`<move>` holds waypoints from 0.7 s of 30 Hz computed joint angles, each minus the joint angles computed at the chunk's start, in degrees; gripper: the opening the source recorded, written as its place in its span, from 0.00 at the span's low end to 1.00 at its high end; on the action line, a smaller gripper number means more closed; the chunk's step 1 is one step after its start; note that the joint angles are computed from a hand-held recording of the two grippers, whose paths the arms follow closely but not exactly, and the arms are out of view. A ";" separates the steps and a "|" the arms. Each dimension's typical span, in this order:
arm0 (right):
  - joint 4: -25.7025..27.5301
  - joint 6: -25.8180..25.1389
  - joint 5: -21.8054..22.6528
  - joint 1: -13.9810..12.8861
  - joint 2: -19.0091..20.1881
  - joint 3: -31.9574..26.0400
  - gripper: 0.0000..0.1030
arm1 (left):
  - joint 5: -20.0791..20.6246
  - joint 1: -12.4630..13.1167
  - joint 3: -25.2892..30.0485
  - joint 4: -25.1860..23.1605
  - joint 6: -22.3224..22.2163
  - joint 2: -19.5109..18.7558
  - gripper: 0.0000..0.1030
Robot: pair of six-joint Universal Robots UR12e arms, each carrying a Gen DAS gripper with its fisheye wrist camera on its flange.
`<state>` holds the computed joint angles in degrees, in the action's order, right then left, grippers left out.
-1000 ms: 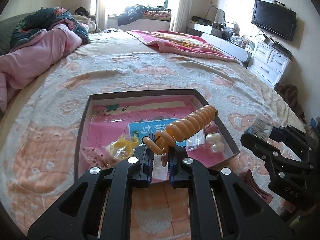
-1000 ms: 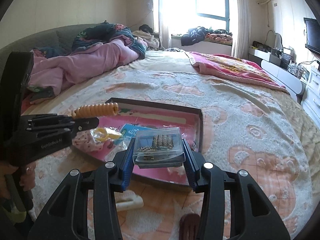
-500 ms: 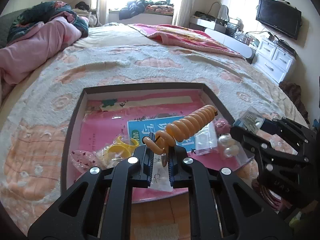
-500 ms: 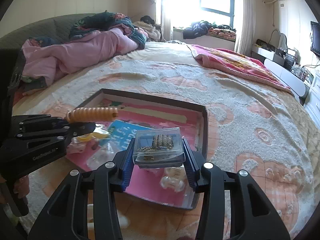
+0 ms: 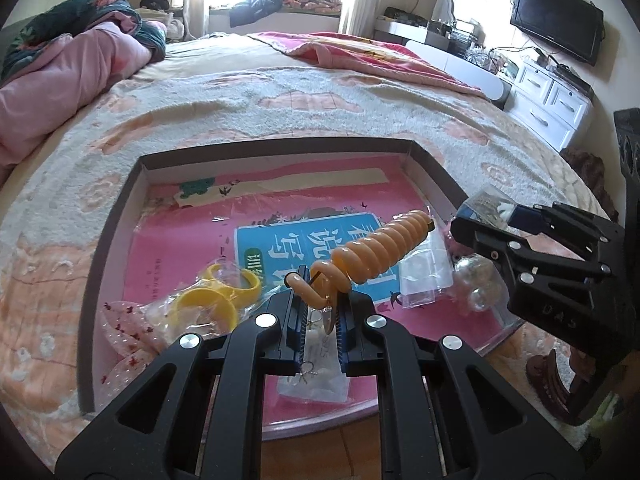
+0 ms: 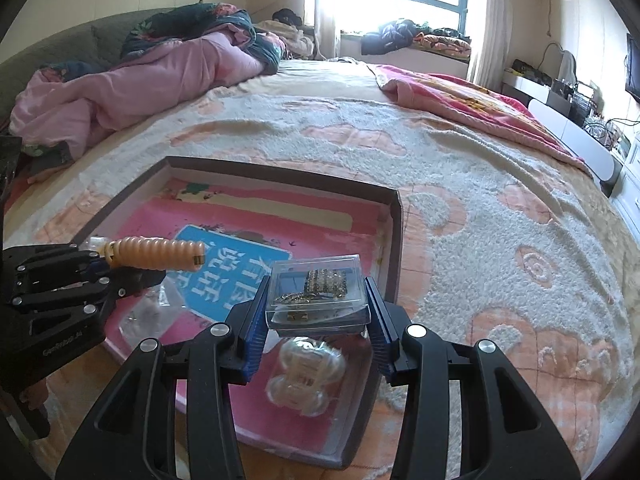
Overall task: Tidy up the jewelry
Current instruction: 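Open both tools to drop the hair tie and hairpin box in the tray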
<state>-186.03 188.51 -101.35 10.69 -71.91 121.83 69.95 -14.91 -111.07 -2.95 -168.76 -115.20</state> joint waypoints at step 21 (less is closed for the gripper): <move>-0.37 2.32 3.01 -1.30 -0.28 1.23 0.52 | 0.99 -0.41 -1.04 1.47 0.32 -0.16 0.24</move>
